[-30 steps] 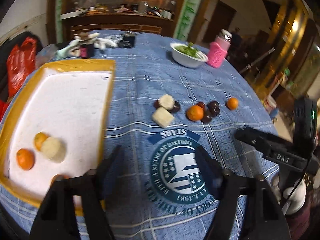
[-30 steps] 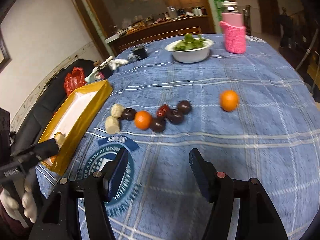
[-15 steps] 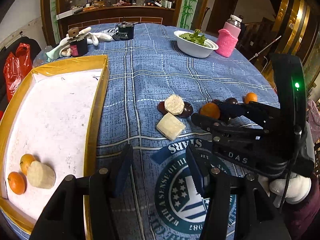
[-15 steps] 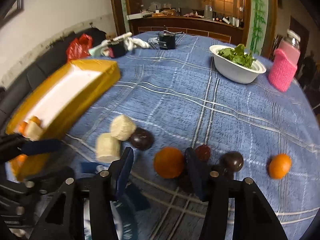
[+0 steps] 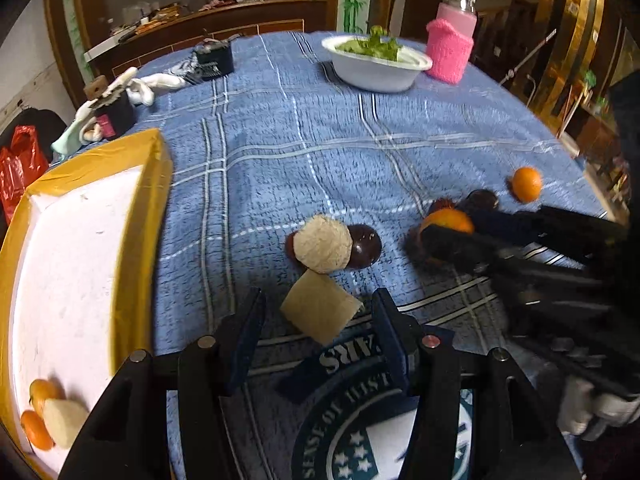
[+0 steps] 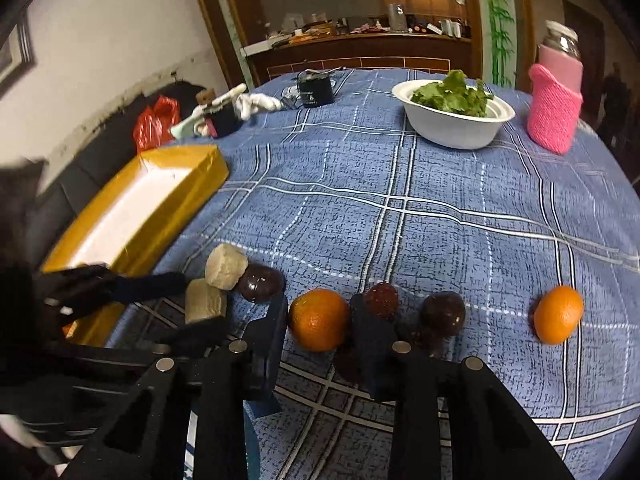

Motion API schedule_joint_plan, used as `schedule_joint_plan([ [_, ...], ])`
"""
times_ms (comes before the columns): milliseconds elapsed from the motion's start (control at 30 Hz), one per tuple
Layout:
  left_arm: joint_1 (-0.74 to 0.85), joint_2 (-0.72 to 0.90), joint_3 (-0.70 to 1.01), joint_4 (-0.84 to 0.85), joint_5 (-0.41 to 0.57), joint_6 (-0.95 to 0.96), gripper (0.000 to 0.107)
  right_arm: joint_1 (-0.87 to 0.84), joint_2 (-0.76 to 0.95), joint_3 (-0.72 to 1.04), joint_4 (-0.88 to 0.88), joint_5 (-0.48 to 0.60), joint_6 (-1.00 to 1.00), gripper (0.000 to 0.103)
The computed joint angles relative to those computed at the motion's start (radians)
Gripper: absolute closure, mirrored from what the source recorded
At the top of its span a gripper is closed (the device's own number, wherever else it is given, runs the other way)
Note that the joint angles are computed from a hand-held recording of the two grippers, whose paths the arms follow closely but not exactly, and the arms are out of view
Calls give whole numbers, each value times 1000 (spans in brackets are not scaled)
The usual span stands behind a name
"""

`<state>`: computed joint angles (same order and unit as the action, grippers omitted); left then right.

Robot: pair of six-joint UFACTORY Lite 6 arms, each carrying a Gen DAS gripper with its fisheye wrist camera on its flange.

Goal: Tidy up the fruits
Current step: 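Grasp a mandarin orange with the right tool while the left tool grasps a white yam cube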

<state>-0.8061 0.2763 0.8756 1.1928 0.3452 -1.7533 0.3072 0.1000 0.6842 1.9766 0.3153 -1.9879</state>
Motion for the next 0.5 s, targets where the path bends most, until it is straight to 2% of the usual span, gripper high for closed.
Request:
schedule_joint_plan([
  [100, -21, 24, 9, 39, 34, -33, 58, -39, -5, -2, -70, 52, 72, 68],
  [133, -26, 19, 5, 55, 32, -51, 69, -58, -3, -2, -101, 80, 104, 68],
  [200, -42, 20, 10, 33, 71, -48, 69, -81, -1, 0, -131, 115, 139, 68],
  [267, -46, -19, -24, 49, 64, -97, 69, -104, -3, -3, -151, 152, 163, 68],
  [400, -56, -214, -167, 90, 47, -213, 69, -153, 3, -2, -202, 238, 215, 68],
  [500, -56, -426, -296, 16, 70, -174, 69, -176, 1, -10, -216, 292, 232, 68],
])
